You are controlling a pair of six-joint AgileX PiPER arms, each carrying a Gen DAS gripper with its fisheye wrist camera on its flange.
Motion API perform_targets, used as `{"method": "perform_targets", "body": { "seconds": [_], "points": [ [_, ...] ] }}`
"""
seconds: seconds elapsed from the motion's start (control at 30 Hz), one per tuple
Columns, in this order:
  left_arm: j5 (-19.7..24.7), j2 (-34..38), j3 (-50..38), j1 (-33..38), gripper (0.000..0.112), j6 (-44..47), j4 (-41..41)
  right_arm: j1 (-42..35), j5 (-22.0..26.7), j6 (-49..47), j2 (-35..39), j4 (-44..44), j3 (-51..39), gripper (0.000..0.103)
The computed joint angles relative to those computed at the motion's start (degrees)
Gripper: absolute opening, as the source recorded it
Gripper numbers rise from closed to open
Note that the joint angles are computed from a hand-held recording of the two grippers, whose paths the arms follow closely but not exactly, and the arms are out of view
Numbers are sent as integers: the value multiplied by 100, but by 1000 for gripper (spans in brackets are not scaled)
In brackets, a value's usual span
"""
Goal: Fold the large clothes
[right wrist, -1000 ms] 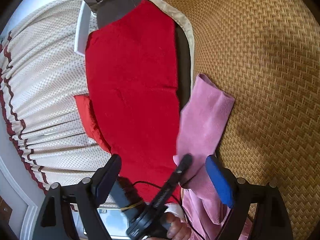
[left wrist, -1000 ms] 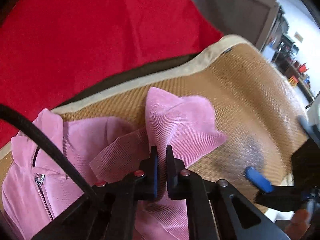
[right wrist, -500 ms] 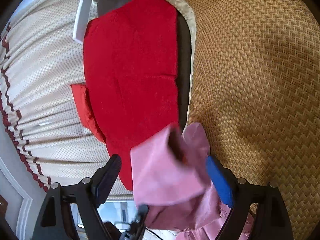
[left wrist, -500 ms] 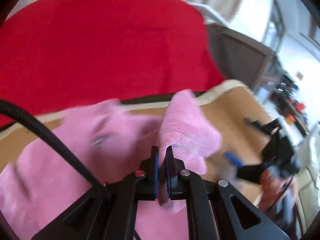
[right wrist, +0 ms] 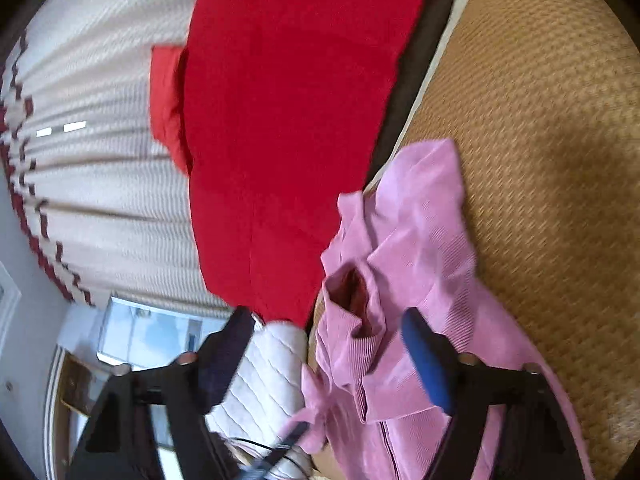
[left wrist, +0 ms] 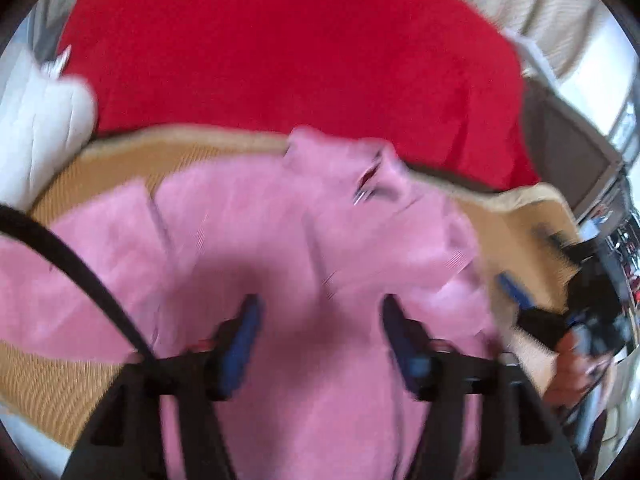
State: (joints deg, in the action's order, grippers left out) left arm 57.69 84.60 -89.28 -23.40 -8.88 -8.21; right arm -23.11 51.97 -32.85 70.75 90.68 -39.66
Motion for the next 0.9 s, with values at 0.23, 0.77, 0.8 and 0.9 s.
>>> {"method": "perform_targets", "body": {
  "seconds": [0.23, 0.77, 0.8, 0.9],
  "points": [
    [97, 861, -964, -1089, 79, 106, 833, 269, -602, 639, 395, -521, 124, 42],
    [-186, 1910, -1301, -1284, 18, 478, 814, 416, -463, 1258, 898, -1474, -346, 33],
    [-256, 1865, -1207, -1265, 6, 508, 788, 436, -482, 1265, 901, -1481, -355, 33],
    [-364, 1752, -1075, -1206, 3, 362, 935, 572, -607, 1379, 944, -1605, -483, 33]
  ]
}}
